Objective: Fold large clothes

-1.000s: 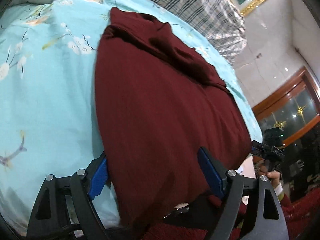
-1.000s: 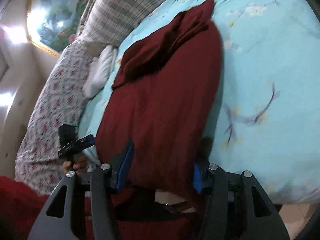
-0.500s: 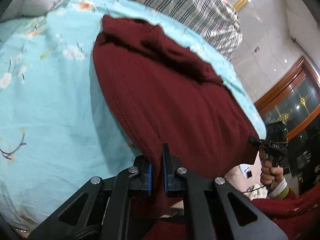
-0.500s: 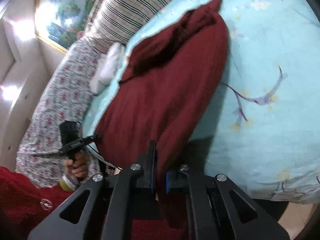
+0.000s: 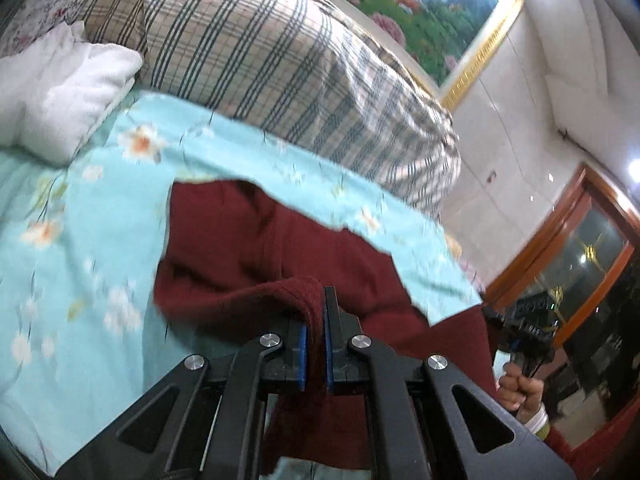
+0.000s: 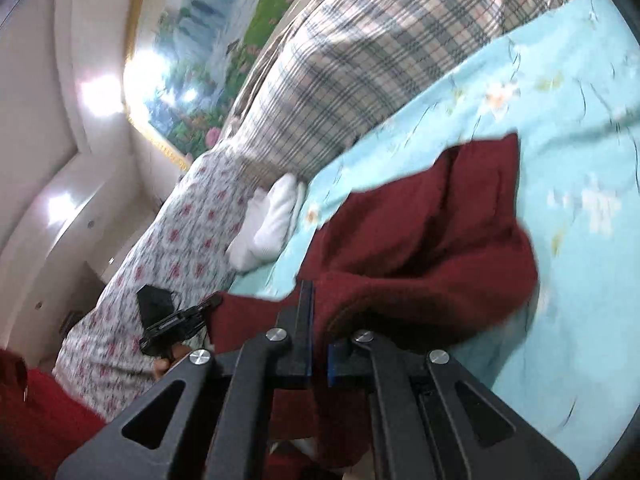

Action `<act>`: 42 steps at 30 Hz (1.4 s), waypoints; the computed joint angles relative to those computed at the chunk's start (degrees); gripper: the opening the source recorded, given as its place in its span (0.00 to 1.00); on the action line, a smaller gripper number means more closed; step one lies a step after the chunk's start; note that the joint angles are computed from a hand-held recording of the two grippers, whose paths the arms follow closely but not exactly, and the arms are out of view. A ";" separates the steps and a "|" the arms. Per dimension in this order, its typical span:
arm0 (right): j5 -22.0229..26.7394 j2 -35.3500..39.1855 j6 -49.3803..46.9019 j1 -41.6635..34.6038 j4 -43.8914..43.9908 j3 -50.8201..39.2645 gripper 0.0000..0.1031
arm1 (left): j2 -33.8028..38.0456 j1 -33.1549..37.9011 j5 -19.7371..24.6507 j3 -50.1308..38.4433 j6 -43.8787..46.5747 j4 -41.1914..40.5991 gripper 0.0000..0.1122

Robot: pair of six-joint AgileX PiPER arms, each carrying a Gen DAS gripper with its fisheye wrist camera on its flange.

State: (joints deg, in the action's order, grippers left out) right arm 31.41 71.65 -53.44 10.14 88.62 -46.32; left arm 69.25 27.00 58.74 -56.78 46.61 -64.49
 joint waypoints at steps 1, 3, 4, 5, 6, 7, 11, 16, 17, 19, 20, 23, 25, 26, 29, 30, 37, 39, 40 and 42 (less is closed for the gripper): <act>-0.74 2.67 1.57 -1.07 -1.39 -2.92 0.04 | 2.60 -1.85 -2.38 -2.37 -1.20 -0.33 0.04; -2.30 7.74 7.68 -2.29 -5.90 -8.72 0.04 | 9.32 -5.97 -7.43 -8.87 -5.93 1.14 0.04; -2.64 11.42 11.96 -3.41 -9.18 -12.61 0.04 | 13.47 -8.20 -9.94 -13.03 -9.50 3.52 0.04; -2.90 14.24 15.01 -4.16 -11.89 -15.67 0.04 | 17.11 -10.02 -12.27 -16.66 -12.58 5.87 0.04; -2.87 17.79 18.17 -5.03 -14.77 -19.31 0.04 | 20.35 -11.26 -13.85 -19.41 -14.40 7.30 0.04; -2.02 22.25 22.87 -6.14 -18.59 -23.66 0.04 | 24.09 -12.56 -15.19 -23.02 -17.20 9.54 0.04; -0.24 35.35 42.43 -7.38 -37.65 -36.50 0.04 | 39.53 -16.86 -18.49 -37.32 -30.53 22.43 0.04; 0.29 40.42 40.41 -8.24 -34.29 -38.12 0.04 | 49.69 -16.36 -17.86 -44.09 -33.53 24.45 0.04; 0.26 40.26 39.97 -8.25 -34.10 -38.03 0.04 | 50.17 -15.87 -17.81 -43.81 -32.17 22.78 0.04; 0.91 40.01 38.98 -8.59 -32.96 -37.73 0.06 | 50.49 -14.84 -17.42 -43.04 -29.14 18.92 0.06; 1.32 39.40 38.44 -8.87 -32.05 -37.05 0.06 | 50.12 -14.46 -16.99 -42.38 -28.21 17.73 0.08; -1.12 35.02 38.25 -8.09 -32.05 -33.48 0.12 | 45.84 -13.54 -16.61 -36.85 -24.89 14.17 0.13; -5.68 29.84 40.18 -6.03 -36.71 -29.58 0.23 | 40.75 -13.67 -16.71 -30.91 -21.34 12.05 0.17; -6.76 27.98 39.55 -5.17 -37.37 -28.23 0.25 | 38.97 -14.04 -16.30 -29.06 -19.78 10.95 0.17; -2.16 26.30 32.00 -1.91 -36.02 -28.94 0.25 | 36.09 -16.80 -11.82 -26.88 -16.66 10.08 0.17; 0.07 27.26 31.51 -1.04 -36.85 -30.50 0.25 | 35.95 -18.57 -11.05 -27.26 -16.66 11.30 0.17; 11.79 43.83 49.85 4.34 -62.14 -53.71 0.22 | 47.52 -26.61 -6.65 -43.84 -27.08 23.74 0.17; 11.21 46.08 55.67 3.57 -68.07 -57.80 0.22 | 51.12 -25.21 -5.54 -49.65 -29.31 24.10 0.10; 11.05 46.68 57.75 3.18 -70.14 -59.01 0.22 | 52.65 -24.62 -5.27 -52.45 -30.75 24.65 0.10; 10.57 48.28 62.77 1.55 -73.58 -61.90 0.22 | 55.14 -23.38 -5.32 -58.04 -33.85 27.10 0.10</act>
